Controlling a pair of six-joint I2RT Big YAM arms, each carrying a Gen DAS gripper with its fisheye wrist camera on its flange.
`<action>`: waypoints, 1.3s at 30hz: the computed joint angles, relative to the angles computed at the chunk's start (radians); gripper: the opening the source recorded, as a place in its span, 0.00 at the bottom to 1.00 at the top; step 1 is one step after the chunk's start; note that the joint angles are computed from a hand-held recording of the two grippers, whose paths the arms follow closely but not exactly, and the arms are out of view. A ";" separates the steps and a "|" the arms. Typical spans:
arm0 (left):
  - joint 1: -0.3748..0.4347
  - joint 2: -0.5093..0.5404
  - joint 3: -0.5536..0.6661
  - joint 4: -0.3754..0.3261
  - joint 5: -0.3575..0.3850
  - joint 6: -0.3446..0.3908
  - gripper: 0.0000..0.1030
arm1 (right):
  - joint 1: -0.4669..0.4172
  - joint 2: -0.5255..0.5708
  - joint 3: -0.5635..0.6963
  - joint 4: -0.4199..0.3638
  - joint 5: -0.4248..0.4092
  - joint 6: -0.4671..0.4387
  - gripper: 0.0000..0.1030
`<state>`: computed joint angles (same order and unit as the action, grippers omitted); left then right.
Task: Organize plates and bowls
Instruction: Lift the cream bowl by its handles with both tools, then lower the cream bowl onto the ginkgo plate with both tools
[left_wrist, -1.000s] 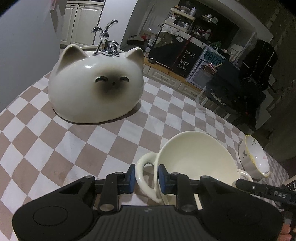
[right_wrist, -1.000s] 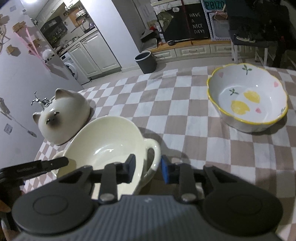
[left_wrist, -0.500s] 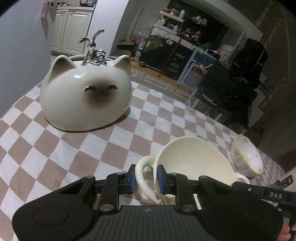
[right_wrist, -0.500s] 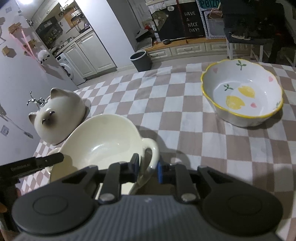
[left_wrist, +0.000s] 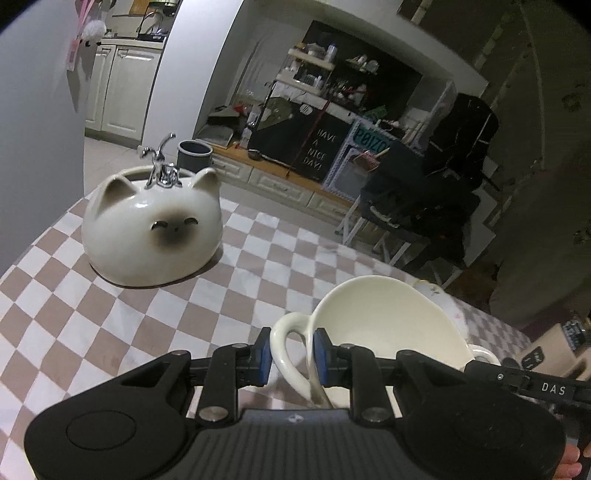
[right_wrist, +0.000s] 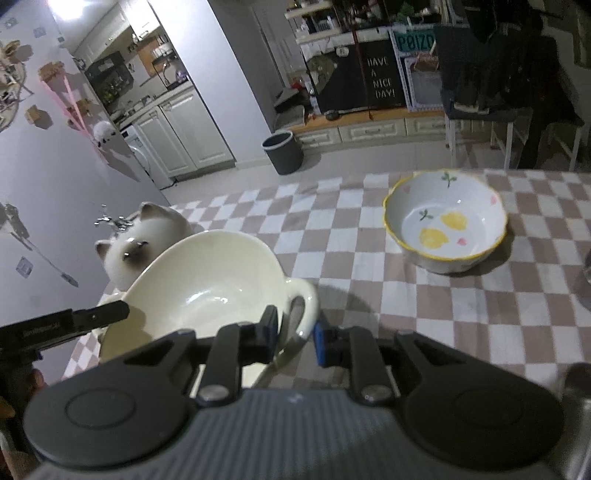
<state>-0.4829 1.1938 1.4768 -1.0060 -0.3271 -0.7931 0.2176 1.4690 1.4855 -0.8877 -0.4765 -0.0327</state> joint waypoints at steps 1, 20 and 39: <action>-0.011 -0.008 0.004 -0.007 -0.008 -0.002 0.24 | -0.003 -0.018 -0.010 -0.001 -0.003 0.001 0.23; -0.215 -0.104 0.016 -0.124 -0.131 -0.069 0.24 | -0.089 -0.279 -0.206 -0.046 -0.041 0.031 0.23; -0.294 -0.120 -0.011 -0.260 -0.108 -0.144 0.25 | -0.111 -0.365 -0.304 -0.158 -0.003 0.032 0.23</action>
